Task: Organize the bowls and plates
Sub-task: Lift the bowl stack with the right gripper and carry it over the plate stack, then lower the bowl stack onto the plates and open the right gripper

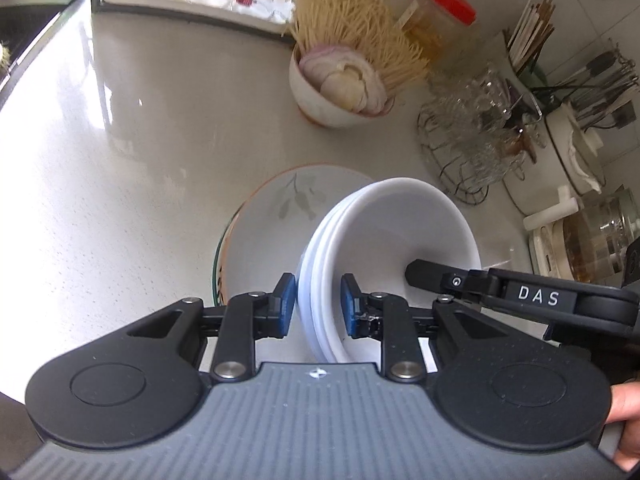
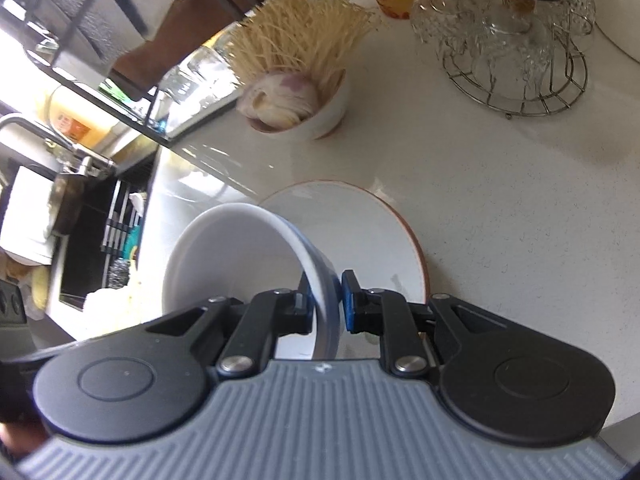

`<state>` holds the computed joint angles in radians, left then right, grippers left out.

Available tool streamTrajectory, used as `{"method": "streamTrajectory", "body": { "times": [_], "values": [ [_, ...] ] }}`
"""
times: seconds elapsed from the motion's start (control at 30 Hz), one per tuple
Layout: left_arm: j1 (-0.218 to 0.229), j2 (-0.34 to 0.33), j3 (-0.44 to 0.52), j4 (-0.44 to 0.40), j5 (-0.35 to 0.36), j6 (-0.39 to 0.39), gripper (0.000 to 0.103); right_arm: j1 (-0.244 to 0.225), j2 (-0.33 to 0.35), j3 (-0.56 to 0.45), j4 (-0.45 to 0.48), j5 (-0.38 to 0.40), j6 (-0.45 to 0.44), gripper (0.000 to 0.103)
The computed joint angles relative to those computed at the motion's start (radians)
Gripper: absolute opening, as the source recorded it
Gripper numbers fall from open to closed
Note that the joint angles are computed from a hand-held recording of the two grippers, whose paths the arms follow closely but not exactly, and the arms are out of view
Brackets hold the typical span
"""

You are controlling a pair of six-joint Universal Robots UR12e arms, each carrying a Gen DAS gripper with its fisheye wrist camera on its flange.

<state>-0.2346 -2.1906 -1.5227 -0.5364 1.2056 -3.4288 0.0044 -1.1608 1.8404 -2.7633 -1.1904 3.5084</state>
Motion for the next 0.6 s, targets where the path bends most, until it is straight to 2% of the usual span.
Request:
{"method": "streamTrajectory", "body": {
  "times": [0.37,0.47,0.53,0.6],
  "values": [
    [-0.001,-0.029,0.019,-0.022,-0.02,-0.004,0.028,0.001,0.015,0.003,-0.004,-0.022,0.005,0.019],
    [-0.005,-0.029,0.021,-0.014,0.001,0.004,0.037,0.001,0.013,0.008,-0.022,-0.039,0.022,0.024],
    [-0.003,-0.021,0.012,-0.002,0.004,0.003,0.051,-0.001,0.01,0.011,-0.024,-0.044,0.04,0.026],
    [0.0,-0.014,0.004,0.016,0.003,0.011,0.052,-0.003,0.005,0.019,-0.042,-0.048,0.05,0.026]
  ]
}}
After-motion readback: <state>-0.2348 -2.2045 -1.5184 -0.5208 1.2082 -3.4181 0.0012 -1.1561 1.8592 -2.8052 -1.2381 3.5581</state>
